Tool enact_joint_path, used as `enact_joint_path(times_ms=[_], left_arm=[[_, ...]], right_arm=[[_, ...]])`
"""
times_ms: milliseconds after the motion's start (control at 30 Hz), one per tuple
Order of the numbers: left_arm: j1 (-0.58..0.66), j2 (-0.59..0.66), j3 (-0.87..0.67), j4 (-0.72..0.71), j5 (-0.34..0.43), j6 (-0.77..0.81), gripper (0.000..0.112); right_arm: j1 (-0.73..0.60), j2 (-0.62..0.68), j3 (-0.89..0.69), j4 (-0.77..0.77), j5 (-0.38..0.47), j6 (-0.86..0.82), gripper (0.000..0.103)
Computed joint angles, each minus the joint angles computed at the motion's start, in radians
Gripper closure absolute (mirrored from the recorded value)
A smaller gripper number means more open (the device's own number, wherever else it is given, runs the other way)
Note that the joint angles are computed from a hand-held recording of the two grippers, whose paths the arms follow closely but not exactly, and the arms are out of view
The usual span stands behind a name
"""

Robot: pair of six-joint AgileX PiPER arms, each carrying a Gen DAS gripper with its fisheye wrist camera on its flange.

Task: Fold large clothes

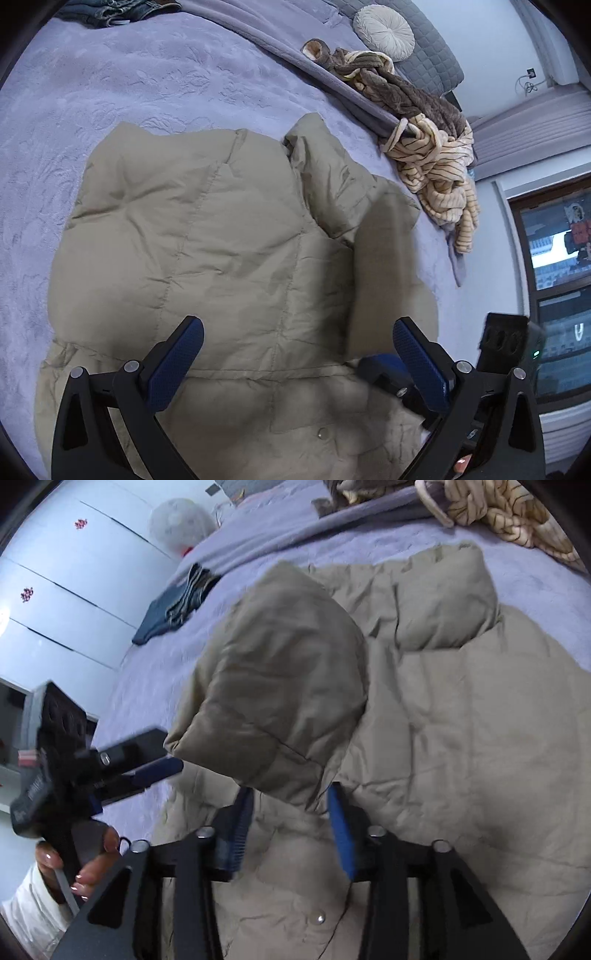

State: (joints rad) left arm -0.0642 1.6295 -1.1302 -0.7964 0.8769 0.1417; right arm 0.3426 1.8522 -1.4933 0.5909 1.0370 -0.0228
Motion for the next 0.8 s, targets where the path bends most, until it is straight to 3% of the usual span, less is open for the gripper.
enact_joint_path(times_ms=[100,267,333,367,400,467,567,667,800], left_arm=[[-0.014,0.037,-0.019,-0.064,0.011,0.052,0.01],[-0.108,0.141,-0.102,0.096,-0.022,-0.067,0.01],[-0.135,0.186,-0.13,0.123,-0.024,-0.087,0.03],[-0.147,0.216,-0.16,0.141,-0.008,-0.106,0.048],[-0.158,0.239,-0.177,0.149,-0.002,-0.116,0.075],[-0.172,0.262,-0.197,0.16,0.004,-0.124,0.099],[-0.221,0.219,-0.205,0.275,-0.042,-0.226,0.102],[-0.225,0.159,-0.169,0.328,-0.065,-0.259,0.102],[-0.212,0.18,-0.134,0.382,-0.047,-0.276,0.102]], right_arm=[[-0.007,-0.026,0.082,0.035,0.008,0.001,0.048],[-0.153,-0.161,0.298,0.064,0.039,-0.074,0.048],[-0.213,-0.2,0.356,0.015,0.06,-0.101,0.048],[-0.243,-0.224,0.385,-0.024,0.067,-0.108,0.051],[-0.276,-0.246,0.411,-0.056,0.064,-0.111,0.062],[-0.337,-0.235,0.411,-0.078,0.051,-0.11,0.079],[-0.408,-0.25,0.409,-0.184,0.006,-0.071,0.095],[-0.409,-0.265,0.372,-0.406,-0.074,0.062,0.096],[-0.476,-0.236,0.366,-0.372,-0.088,0.027,0.097]])
